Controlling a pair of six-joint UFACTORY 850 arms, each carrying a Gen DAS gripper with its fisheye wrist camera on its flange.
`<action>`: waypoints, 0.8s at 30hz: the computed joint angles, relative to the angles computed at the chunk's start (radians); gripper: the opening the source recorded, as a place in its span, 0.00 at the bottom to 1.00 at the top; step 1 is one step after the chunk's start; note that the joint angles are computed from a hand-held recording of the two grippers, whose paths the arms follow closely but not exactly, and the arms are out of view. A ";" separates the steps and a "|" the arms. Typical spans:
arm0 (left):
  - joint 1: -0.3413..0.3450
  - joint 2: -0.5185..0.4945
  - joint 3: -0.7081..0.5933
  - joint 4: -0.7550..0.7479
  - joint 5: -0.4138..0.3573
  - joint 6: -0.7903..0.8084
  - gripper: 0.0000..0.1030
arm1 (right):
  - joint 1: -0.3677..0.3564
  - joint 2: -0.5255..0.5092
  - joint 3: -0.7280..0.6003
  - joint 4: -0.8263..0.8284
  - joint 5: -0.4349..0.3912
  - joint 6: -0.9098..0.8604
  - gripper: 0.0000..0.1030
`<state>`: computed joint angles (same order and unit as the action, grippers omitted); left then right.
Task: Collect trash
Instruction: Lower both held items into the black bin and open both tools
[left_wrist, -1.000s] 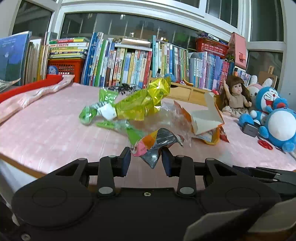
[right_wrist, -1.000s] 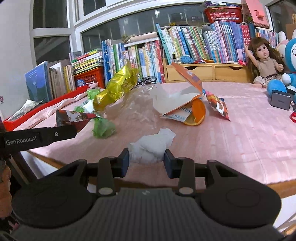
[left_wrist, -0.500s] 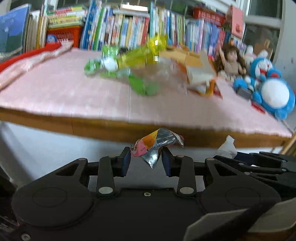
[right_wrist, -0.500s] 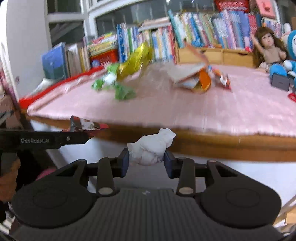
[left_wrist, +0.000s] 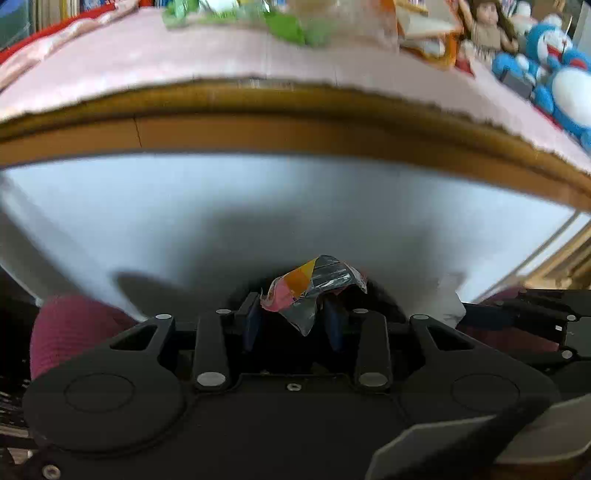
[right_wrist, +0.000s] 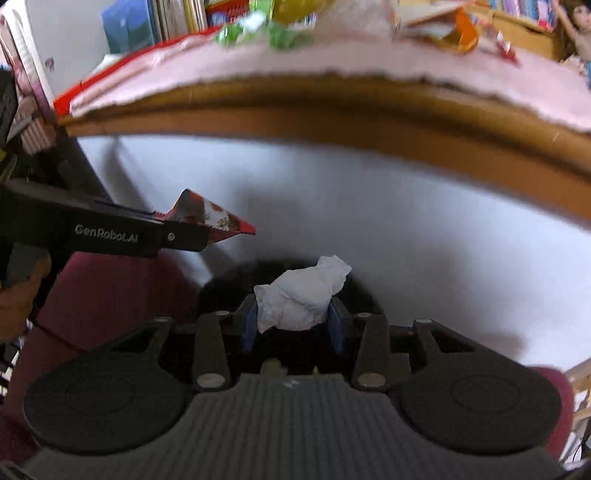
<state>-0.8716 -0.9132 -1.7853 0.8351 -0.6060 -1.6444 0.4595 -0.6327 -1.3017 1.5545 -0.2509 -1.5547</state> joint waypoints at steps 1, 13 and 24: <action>0.001 -0.006 -0.006 -0.029 0.002 0.028 0.34 | 0.002 -0.004 -0.002 -0.038 -0.001 0.039 0.45; 0.014 -0.050 -0.059 -0.169 -0.003 0.181 0.36 | 0.000 -0.021 -0.022 -0.206 0.002 0.206 0.49; 0.011 -0.053 -0.071 -0.172 -0.019 0.195 0.46 | 0.007 -0.041 -0.055 -0.289 -0.002 0.291 0.66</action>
